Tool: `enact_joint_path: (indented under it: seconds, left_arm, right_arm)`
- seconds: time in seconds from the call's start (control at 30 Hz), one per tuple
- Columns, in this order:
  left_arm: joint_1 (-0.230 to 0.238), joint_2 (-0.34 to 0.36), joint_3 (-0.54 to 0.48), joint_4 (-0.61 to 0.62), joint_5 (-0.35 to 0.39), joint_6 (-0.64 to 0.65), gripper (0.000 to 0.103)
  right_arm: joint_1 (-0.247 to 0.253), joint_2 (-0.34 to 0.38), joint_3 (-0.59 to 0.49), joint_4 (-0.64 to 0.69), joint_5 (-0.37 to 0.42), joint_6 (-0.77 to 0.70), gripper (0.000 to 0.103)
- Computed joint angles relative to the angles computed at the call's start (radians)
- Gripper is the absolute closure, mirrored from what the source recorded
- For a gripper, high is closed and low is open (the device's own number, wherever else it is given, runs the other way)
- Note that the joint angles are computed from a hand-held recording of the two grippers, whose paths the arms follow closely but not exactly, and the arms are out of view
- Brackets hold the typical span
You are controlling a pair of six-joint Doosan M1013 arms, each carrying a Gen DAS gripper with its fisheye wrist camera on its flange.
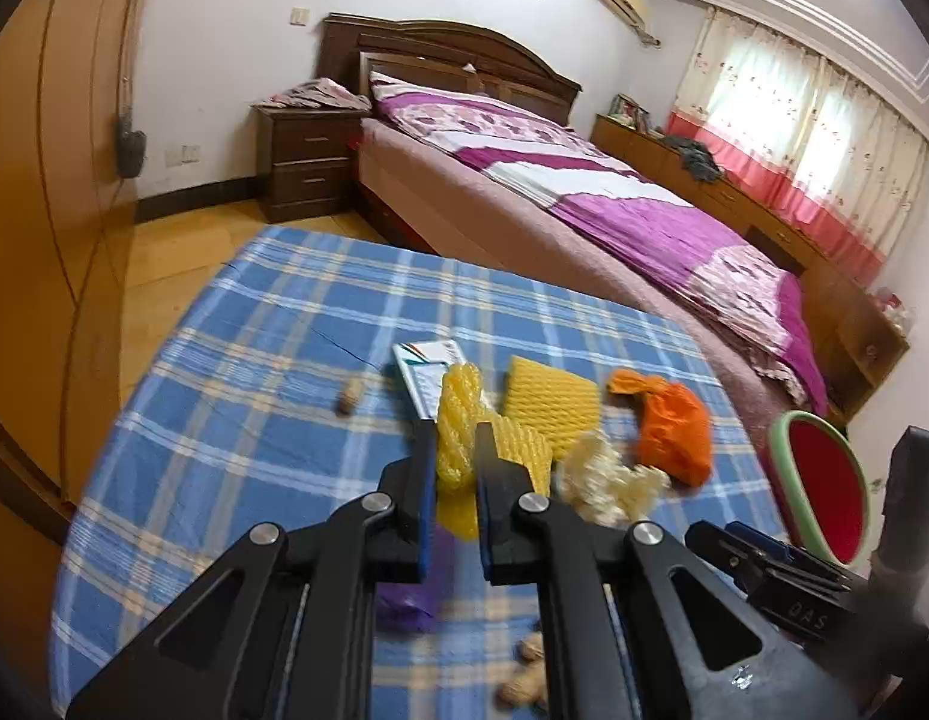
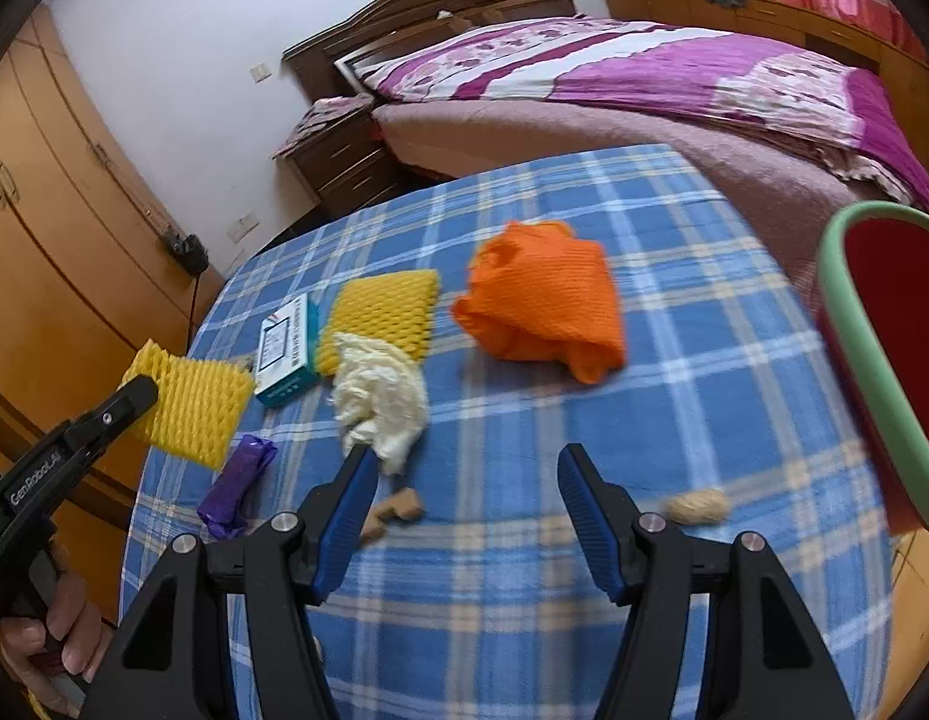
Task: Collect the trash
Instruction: 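Close the right gripper on the white crumpled plastic and lift it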
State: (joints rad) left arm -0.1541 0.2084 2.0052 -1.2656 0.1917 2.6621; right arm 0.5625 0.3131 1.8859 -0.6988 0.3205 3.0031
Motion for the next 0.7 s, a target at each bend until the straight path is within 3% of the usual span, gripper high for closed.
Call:
enact_joint_path:
  seconds: [0.27,0.4,0.53,0.7]
  left_arm:
    - [0.032,0.055,-0.028,0.060,0.048,-0.080,0.093]
    - [0.059,0.086,-0.047,-0.041,0.093,0.007,0.093]
    - [0.082,0.110,-0.071,-0.053,0.142,0.006,0.093]
    - [0.099,0.120,-0.083,-0.050,0.186,0.001,0.093]
  right_arm:
    - [-0.003,0.060,-0.072,0.172,0.000,-0.212,0.038]
    - [-0.002,0.091,-0.113,0.224,0.031,-0.301,0.046]
    - [-0.010,0.120,-0.147,0.321,0.063,-0.395,0.057]
    - [-0.005,0.123,-0.156,0.253,0.086,-0.350,0.074]
